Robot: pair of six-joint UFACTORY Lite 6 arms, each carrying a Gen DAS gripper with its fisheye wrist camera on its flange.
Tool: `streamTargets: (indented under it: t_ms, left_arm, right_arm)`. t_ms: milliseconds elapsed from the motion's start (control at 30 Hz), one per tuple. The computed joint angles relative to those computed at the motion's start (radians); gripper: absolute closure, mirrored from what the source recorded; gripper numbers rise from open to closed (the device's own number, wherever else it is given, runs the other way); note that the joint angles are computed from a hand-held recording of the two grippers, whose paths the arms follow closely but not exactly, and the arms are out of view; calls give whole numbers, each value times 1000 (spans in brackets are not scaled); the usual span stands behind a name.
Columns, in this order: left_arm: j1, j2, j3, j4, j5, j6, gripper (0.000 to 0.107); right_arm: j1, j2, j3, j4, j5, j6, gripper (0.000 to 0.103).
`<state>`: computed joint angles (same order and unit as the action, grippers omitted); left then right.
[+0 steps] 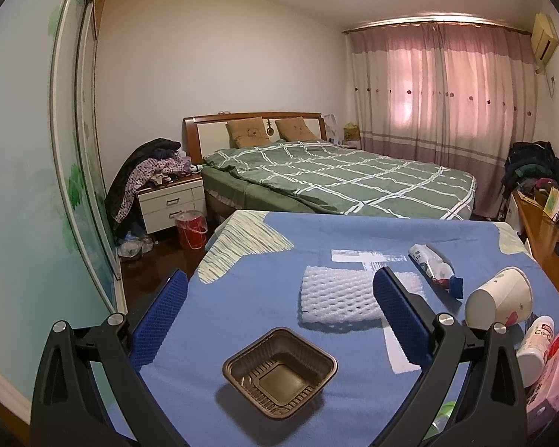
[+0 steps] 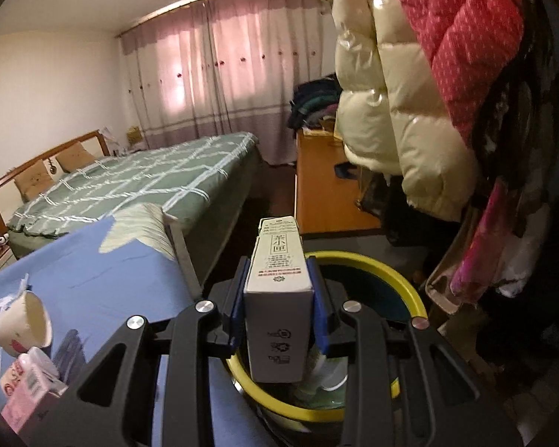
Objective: Collect trash
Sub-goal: 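Carry the white carton over the bin and open the right gripper, then grasp the pink carton with the left gripper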
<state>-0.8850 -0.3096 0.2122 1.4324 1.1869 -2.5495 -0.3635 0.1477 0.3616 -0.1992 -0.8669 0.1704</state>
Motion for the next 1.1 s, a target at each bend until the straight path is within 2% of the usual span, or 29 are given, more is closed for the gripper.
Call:
streamTargets:
  t_ms: [300,533,733,900,1067,1100]
  left_arm:
    - [-7,-8,2,7,1,7,9]
    - [-9,-61,-14,3,-30,26,9]
    - [-78,-39,42,19,-86,88,9]
    - [-271,46,155,-1,-121,122,9]
    - [-384,224,308,66,-233,103,9]
    - [-385,250,329,92,-269,93,13]
  right_arm:
    - [46,2,-10,98,-21,-40,70]
    - [71,-22,-41,116,-50,-71,55]
    - [77,-26,-42,114,-50,-78,48]
    - [89,-32,-52,125,-64,-91,41]
    - [76,-27,-47,92,-65,-72,39]
    - [72,-26,-47,85,-66,-69,39]
